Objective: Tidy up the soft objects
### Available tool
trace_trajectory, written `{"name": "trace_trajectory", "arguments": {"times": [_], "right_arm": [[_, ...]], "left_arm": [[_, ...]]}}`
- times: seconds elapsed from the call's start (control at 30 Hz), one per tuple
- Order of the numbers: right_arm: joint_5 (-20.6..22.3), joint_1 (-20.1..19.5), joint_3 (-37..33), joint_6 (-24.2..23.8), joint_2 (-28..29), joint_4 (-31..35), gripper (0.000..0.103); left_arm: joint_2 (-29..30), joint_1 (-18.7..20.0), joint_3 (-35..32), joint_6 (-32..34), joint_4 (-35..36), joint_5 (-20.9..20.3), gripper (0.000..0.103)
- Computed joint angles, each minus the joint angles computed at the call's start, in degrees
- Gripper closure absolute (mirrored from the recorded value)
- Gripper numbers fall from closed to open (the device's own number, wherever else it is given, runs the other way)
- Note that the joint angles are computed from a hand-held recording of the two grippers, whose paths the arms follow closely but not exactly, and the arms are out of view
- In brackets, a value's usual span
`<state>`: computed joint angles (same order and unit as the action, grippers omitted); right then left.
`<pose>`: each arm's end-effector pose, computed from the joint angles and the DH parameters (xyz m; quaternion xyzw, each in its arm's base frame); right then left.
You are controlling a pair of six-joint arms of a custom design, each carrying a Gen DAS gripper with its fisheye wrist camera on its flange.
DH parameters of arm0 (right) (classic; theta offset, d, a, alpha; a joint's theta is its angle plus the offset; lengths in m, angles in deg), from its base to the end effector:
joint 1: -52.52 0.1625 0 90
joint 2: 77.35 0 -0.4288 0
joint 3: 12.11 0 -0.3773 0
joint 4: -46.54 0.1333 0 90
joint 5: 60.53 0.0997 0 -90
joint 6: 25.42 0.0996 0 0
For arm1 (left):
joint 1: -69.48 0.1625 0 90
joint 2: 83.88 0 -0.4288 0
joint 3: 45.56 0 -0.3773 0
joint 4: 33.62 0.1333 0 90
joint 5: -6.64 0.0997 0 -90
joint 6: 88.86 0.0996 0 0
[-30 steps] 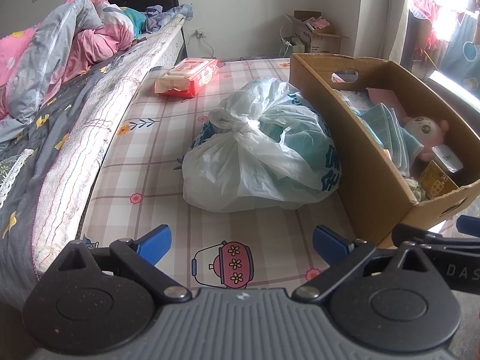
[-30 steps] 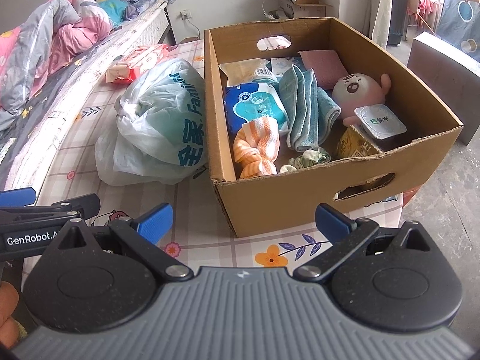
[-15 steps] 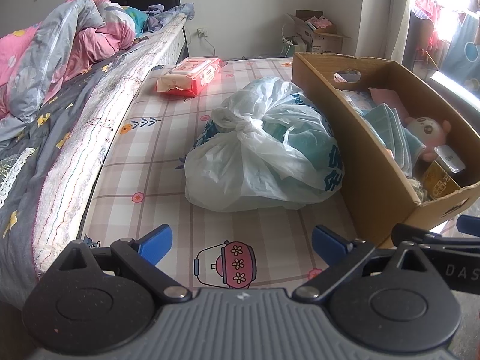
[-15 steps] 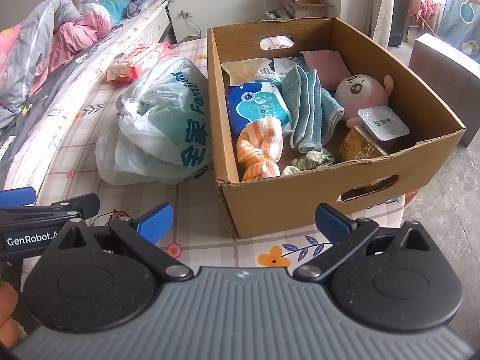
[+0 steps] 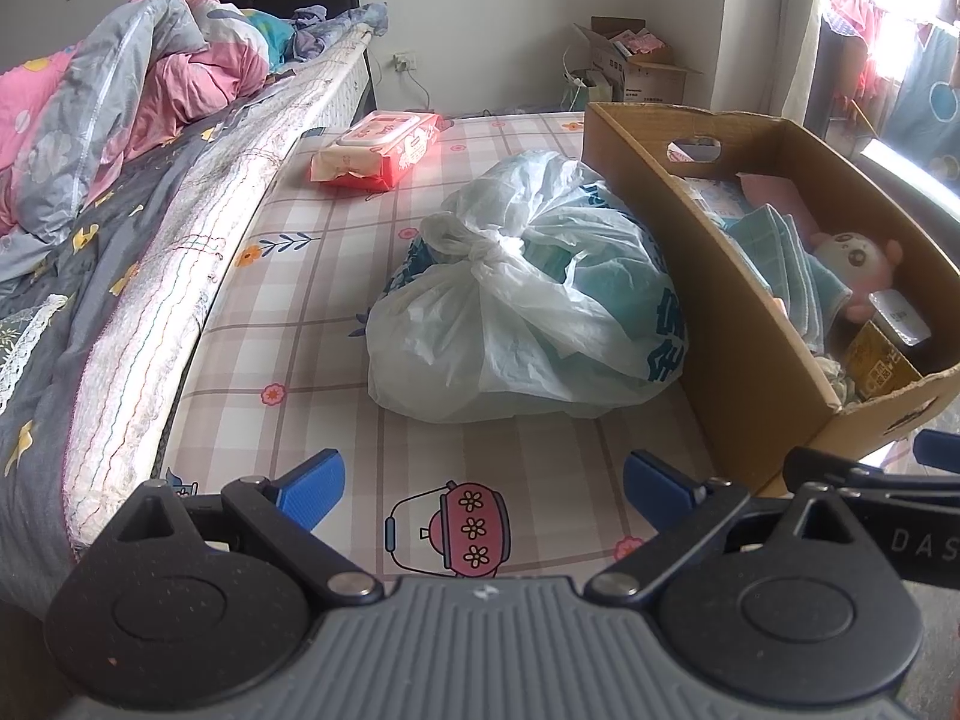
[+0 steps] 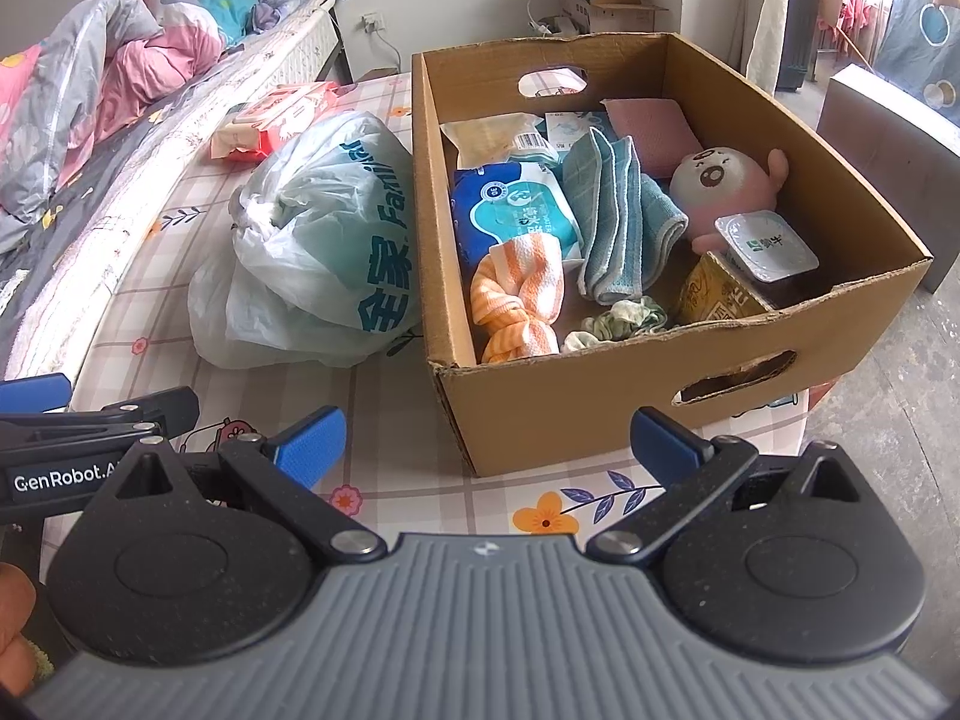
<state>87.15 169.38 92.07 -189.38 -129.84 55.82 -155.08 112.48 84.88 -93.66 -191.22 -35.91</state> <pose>0.2398 -0.3647 0.1116 -0.0404 -0.8556 0.3751 0.3543 -0.1805 -0.4510 0.1921 0.3013 0.8624 -0.2353 0.3318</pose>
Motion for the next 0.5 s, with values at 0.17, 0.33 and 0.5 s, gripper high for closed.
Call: {"name": "trace_trajectory", "arguments": {"times": [0.17, 0.33, 0.5], "right_arm": [[-0.1, -0.3, 0.2, -0.3, -0.3, -0.3, 0.001], [-0.2, -0.4, 0.3, -0.3, -0.4, -0.2, 0.001], [-0.3, -0.5, 0.4, -0.3, -0.6, -0.2, 0.001]], "left_arm": [[0.4, -0.1, -0.2, 0.0, 0.0, 0.0, 0.003], [0.5, -0.2, -0.3, -0.1, 0.1, 0.1, 0.003], [0.5, -0.2, -0.3, -0.1, 0.1, 0.1, 0.003]]}}
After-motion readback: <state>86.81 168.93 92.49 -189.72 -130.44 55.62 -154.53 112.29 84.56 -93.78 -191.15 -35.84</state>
